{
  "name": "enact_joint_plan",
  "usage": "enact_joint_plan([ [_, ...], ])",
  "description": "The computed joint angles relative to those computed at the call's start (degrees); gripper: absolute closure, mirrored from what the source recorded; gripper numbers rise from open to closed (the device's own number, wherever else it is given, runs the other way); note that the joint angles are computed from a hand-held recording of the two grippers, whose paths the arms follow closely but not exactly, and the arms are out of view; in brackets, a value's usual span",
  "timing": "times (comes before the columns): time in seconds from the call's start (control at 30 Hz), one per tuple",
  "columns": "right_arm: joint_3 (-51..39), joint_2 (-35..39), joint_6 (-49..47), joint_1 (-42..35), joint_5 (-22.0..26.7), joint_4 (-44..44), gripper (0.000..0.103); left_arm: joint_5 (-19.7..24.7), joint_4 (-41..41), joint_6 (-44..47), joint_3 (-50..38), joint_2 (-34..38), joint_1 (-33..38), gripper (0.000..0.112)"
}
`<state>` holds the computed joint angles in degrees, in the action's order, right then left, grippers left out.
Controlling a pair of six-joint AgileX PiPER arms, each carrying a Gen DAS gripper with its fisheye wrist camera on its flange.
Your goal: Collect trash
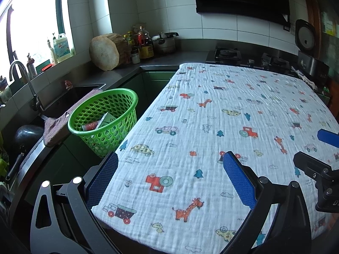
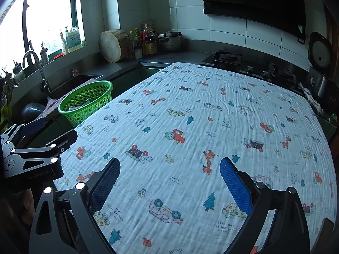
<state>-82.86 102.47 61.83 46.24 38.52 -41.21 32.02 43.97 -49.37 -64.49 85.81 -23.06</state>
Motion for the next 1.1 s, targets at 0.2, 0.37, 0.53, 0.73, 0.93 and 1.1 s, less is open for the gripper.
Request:
enact_joint_plan([
  [0.2,0.5,-0.5,1.7,0.1,0.3,-1.1,0.011,0.6,0.5,-0.6,-0.4,0.1,-0.7,0.014],
  [0.37,0.7,-0.8,2.2,0.0,0.2,-1.4,0.011,0.9,1.7,-2.2,-0.4,-0.1,-1.3,0.014],
  [0.53,1.5,-1.4,4.7,0.5,0.5,-3.9,0.011,1.0,3.1,-3.7,-0.2,-0.4,-2.1,0.014],
  [0.73,2.7,-2.4,8.4,1.0,0.6,-7.2,0.009,0.9,4.2,-5.5,0.0,-0.8,-2.3,0.014],
  [0.93,2.9,-2.7,9.4,1.2,0.6,-8.0,0.009,0.8,4.8,-6.4,0.1,-1.1,-2.3,0.014],
  [1.1,3.3,-3.2,11.2,1.7,1.1,-9.6,0.008,0.5,5.2,-6.7,0.4,-1.3,-2.6,0.014],
])
